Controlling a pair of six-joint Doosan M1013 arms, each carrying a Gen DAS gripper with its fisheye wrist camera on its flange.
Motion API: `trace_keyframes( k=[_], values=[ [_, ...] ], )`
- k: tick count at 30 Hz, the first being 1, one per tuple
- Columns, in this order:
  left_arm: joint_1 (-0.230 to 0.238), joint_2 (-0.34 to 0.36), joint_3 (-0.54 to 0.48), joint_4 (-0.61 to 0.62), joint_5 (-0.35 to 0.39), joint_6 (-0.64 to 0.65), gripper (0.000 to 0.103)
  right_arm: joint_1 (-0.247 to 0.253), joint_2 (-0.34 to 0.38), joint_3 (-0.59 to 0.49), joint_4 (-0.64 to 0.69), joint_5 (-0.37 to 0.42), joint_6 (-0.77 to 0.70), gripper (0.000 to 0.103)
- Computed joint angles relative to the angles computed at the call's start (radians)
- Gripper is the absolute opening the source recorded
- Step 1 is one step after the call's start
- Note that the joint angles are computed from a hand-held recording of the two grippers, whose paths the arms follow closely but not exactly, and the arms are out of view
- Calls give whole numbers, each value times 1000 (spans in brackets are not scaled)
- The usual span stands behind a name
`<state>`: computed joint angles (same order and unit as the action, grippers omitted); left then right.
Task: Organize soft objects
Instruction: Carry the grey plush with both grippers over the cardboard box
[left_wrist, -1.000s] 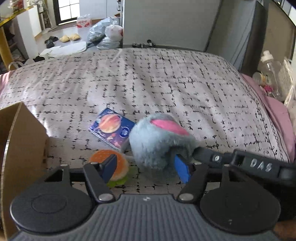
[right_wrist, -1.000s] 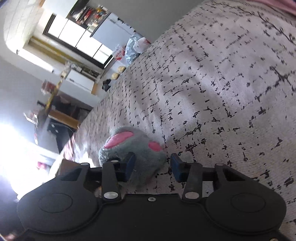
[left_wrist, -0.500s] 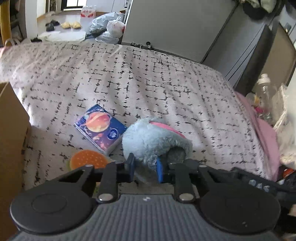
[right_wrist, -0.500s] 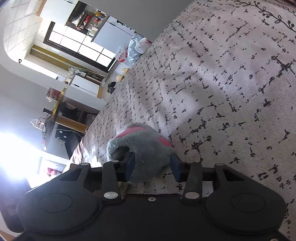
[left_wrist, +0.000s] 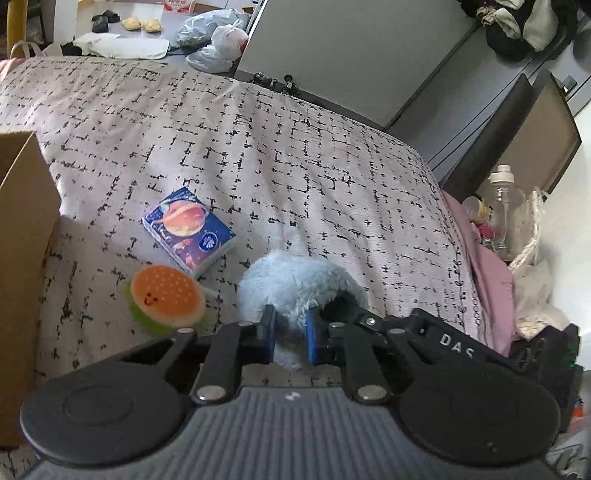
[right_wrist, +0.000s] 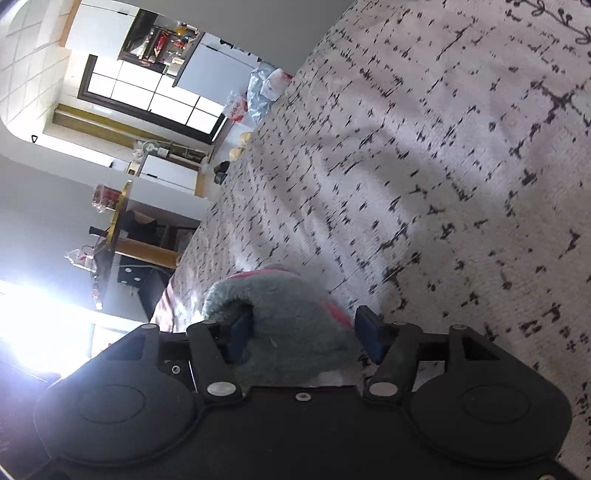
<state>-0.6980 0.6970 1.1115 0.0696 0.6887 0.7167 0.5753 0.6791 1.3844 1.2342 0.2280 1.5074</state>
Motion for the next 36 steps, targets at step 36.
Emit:
trace_keyframes(
  k=[36],
  values=[
    [-16,-266,282,133,-139,-174,15,105,-104,-62,-739,47,470,42]
  ],
)
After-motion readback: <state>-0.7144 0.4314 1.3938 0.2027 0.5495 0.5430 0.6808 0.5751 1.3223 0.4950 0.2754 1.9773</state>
